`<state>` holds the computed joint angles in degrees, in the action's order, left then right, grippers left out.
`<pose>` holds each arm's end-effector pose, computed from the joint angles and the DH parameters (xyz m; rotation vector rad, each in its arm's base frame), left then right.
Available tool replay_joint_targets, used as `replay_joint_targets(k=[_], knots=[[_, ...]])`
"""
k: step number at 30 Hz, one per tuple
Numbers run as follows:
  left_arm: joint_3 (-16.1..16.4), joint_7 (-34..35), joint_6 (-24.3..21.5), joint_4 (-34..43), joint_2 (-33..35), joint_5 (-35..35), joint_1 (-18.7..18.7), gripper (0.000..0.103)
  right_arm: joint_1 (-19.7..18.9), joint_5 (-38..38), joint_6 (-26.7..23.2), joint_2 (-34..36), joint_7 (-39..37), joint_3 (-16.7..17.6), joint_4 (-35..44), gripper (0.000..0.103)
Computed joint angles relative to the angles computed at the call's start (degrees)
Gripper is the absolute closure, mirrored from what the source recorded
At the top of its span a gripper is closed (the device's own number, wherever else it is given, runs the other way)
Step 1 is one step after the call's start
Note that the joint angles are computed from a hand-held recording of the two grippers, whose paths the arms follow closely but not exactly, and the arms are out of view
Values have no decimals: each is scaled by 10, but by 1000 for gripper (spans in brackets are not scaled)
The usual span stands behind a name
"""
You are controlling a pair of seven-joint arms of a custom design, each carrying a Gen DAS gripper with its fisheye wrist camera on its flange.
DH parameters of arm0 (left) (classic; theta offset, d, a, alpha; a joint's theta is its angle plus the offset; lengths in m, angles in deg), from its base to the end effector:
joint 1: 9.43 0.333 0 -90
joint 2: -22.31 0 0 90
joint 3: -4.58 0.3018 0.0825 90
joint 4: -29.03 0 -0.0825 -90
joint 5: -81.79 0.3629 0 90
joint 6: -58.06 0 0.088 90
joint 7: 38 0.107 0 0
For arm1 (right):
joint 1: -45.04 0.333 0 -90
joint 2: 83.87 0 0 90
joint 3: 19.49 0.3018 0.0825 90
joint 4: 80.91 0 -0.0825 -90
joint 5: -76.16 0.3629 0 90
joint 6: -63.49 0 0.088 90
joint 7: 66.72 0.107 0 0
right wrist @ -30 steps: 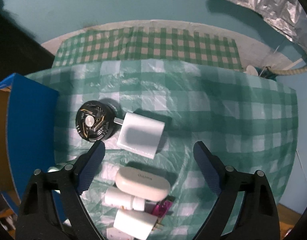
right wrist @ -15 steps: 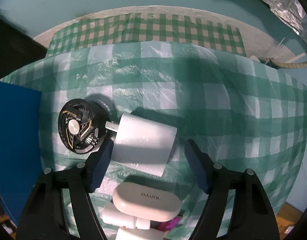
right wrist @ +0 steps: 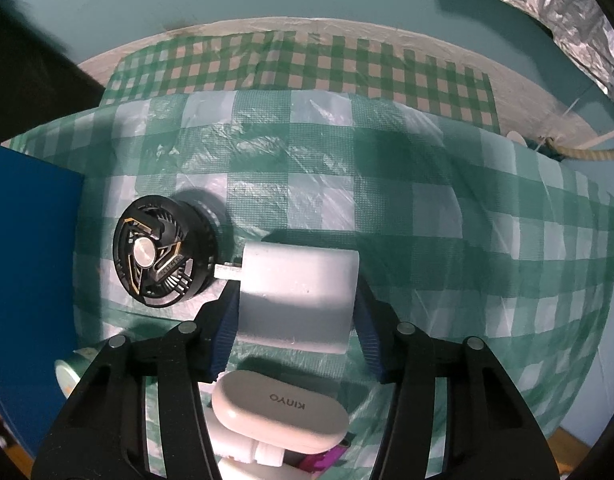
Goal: Organize rigid objects
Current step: 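Close the right gripper on the white square charger and lift it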
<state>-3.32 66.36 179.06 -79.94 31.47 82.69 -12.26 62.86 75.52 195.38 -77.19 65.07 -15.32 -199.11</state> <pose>0.5720 -0.1047 0.4179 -1.6612 2.6278 -0.0642 0.5218 0.2097 0.3880 -1.7449 2.4672 -0.0426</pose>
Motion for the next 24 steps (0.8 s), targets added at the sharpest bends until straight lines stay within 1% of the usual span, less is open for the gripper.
replay_joint_targets(k=[1, 2, 3, 5, 8, 16, 24], knots=[[-1, 0, 0, -5, -3, -1, -1, 81, 1, -5, 1, -1, 0, 0, -2, 51], [-2, 1, 1, -10, -6, 1, -2, 87, 2, -10, 4, -2, -1, 0, -4, 51], [-3, 2, 3, -16, -11, 3, -4, 90, 3, -12, 10, -6, -2, 1, -9, 51], [-5, 6, 3, -22, -17, -3, -6, 91, 3, -12, 20, -12, -6, 1, -19, 52], [-6, 11, -2, -23, -22, -8, -8, 91, 2, -10, 22, -19, -18, 2, -27, 53], [-6, 16, -12, -14, -21, -12, -11, 91, -3, 22, 44, -53, -44, 4, -55, 53], [-6, 10, -1, -19, -22, -15, -11, 91, -1, 41, 22, -64, -76, 7, -25, 53]])
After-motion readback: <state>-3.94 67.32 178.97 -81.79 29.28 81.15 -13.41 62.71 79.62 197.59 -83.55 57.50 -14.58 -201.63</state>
